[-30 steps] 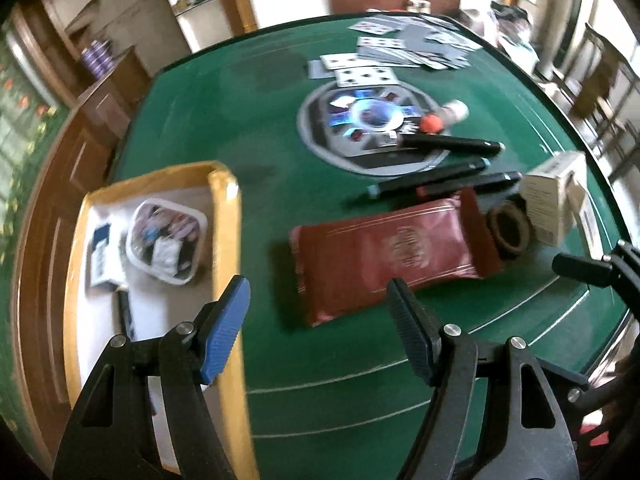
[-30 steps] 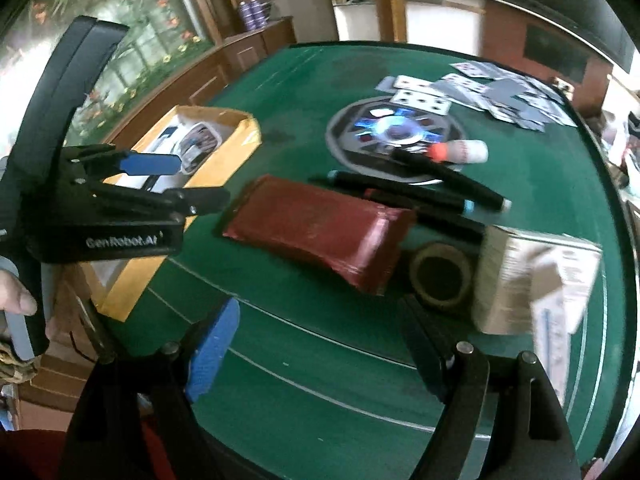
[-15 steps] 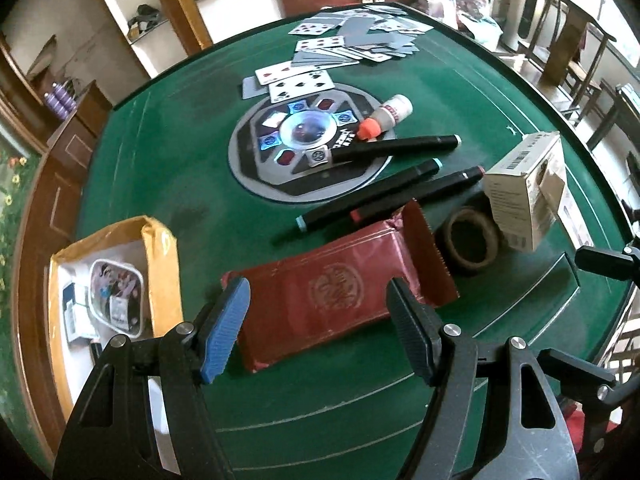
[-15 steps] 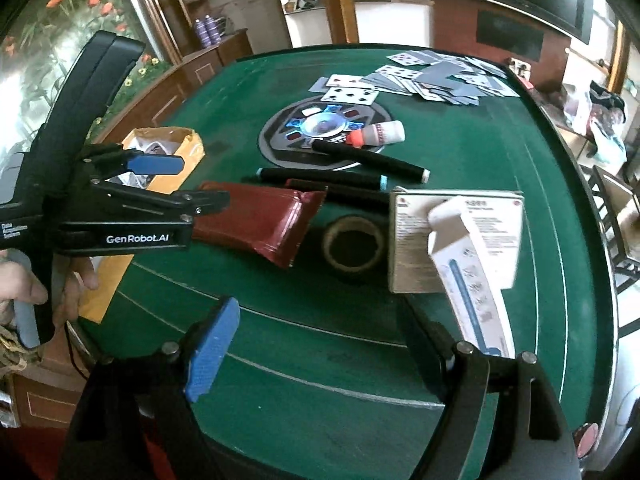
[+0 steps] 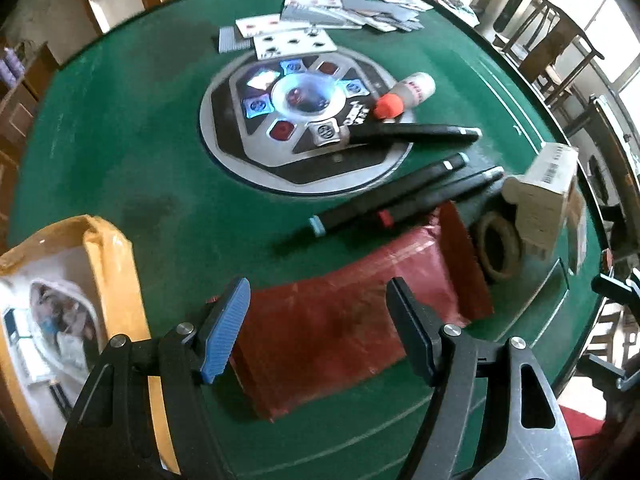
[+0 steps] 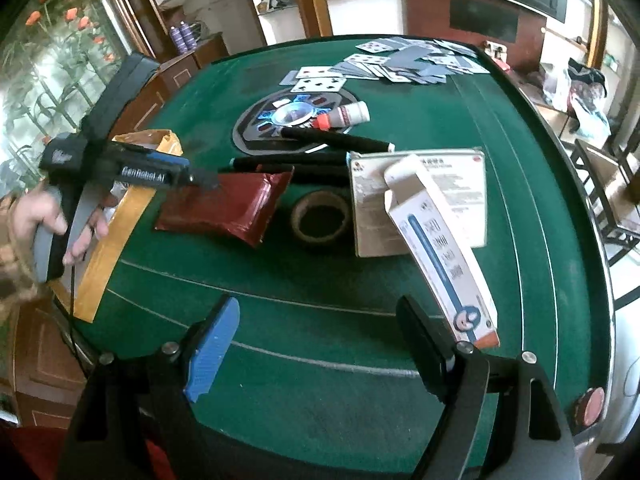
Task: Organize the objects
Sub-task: 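Move both grippers back toward the red leather wallet on the table, then grasp the red leather wallet with the left gripper, then lift the wallet with the left gripper while the right gripper grasps the white medicine box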
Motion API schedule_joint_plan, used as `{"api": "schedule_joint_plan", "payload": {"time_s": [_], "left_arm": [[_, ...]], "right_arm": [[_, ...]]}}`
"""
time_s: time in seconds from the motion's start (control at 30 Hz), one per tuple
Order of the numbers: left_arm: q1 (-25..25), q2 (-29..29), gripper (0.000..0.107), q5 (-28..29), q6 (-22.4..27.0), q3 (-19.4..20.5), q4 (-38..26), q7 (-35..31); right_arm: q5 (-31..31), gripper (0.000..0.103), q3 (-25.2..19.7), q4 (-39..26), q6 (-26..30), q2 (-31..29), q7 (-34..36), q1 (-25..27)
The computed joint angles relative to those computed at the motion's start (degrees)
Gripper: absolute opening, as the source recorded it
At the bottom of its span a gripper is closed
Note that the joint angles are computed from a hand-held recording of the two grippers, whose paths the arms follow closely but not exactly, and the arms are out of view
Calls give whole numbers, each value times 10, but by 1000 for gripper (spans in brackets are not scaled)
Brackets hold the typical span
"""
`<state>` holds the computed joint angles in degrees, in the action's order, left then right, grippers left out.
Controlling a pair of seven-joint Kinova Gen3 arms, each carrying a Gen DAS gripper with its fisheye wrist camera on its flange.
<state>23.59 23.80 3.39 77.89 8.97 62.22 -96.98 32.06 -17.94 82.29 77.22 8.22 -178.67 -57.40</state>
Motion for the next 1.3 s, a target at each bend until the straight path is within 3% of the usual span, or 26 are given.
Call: {"api": "schedule_joint_plan", "payload": {"time_s": [0.23, 0.33, 0.43, 0.6, 0.97, 1.13, 1.3], "left_arm": [[-26, 17, 77, 47, 42, 18, -13, -61], [-19, 8, 78, 52, 69, 28, 1, -113], [1, -14, 78, 47, 66, 29, 32, -131], [19, -32, 80, 47, 19, 18, 62, -80], [106, -18, 82, -60, -25, 14, 67, 8], [111, -27, 67, -61, -35, 13, 74, 67], [100, -49, 58, -37, -42, 17, 100, 120]], "right_arm": [[2, 81, -4, 7, 8, -5, -19, -4], [4, 81, -5, 9, 9, -8, -25, -3], [8, 81, -6, 10, 7, -10, -23, 1], [14, 81, -7, 11, 8, -11, -22, 4], [19, 81, -15, 42, 31, -39, -66, 14], [10, 81, -23, 81, 25, -76, -95, 50], [-23, 80, -29, 103, 3, -90, -27, 96]]}}
